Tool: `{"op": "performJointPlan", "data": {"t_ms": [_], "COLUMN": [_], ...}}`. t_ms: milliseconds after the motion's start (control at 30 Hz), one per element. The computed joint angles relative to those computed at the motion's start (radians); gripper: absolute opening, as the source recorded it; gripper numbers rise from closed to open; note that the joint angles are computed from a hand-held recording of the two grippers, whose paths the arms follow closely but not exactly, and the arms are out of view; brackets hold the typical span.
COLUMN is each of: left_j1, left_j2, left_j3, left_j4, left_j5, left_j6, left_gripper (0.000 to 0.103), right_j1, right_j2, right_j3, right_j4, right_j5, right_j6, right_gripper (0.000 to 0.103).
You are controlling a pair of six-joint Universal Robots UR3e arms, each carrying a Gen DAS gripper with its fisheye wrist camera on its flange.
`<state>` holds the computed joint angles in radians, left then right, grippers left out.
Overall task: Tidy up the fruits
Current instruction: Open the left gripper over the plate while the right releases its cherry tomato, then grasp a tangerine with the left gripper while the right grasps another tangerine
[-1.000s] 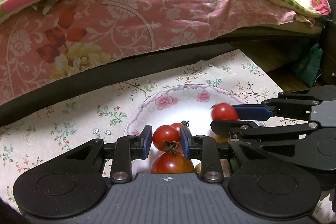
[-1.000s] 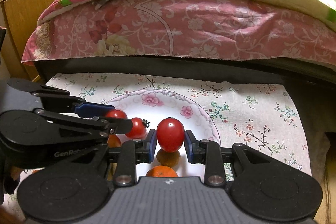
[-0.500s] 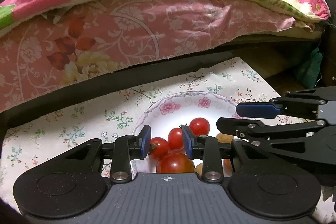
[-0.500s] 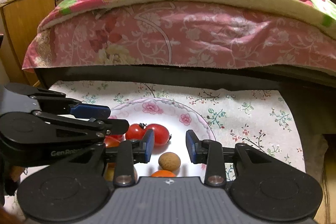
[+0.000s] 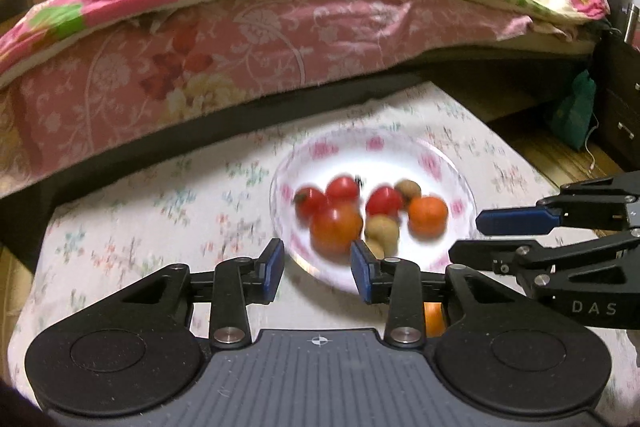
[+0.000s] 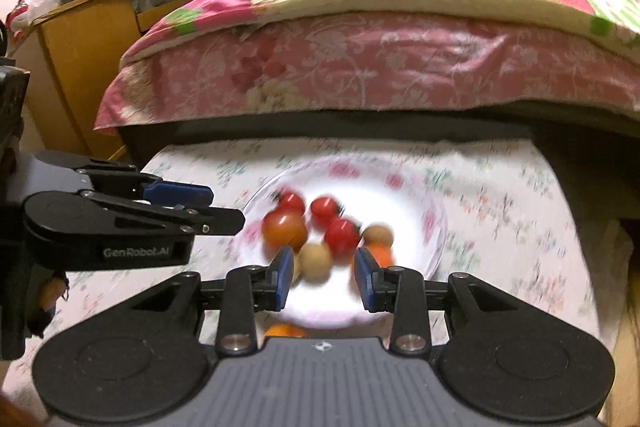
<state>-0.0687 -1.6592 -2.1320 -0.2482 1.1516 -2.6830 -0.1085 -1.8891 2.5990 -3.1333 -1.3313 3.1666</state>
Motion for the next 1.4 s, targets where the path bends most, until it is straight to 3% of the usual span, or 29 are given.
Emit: {"op": "performJointPlan", "data": {"t_ms": [133,333,800,1133,1400], "left_j1": [0.056,0.134,0.116,0.097,0.086], "left_j2": [0.101,0.206,0.056,0.018,0.067], "left_j3": [-0.099,-0.211,-0.220,-0.205,-0.221], "left_j4": [-0.050,-0.121,0.045,0.056,0.007], "left_j5": [-0.025,-0.038,0.040,0.060,0.059], "left_j6": [0.059,0.121,0.095,0.088,0.104], "left_gripper": [0.046,0.047,0.055,0.045,0.040], "right_j1": [0.057,0.133,0.158,0.183,0.192], "right_j2": [-0.045,0.013,0.276,0.364,0.341], "right_j3": [0.037,0.056,0.046,0.026,0.015], "right_j4": [0.045,0.009,-0.208,-0.289,-0.244], "right_j5": [-0.014,-0.052,-0.079,-0.104,-0.100], "right_j6": [0.022,0.069,0.086,0.089,0.053], "right_gripper": [0.034,0.034,0.034,0.034,0.033]}}
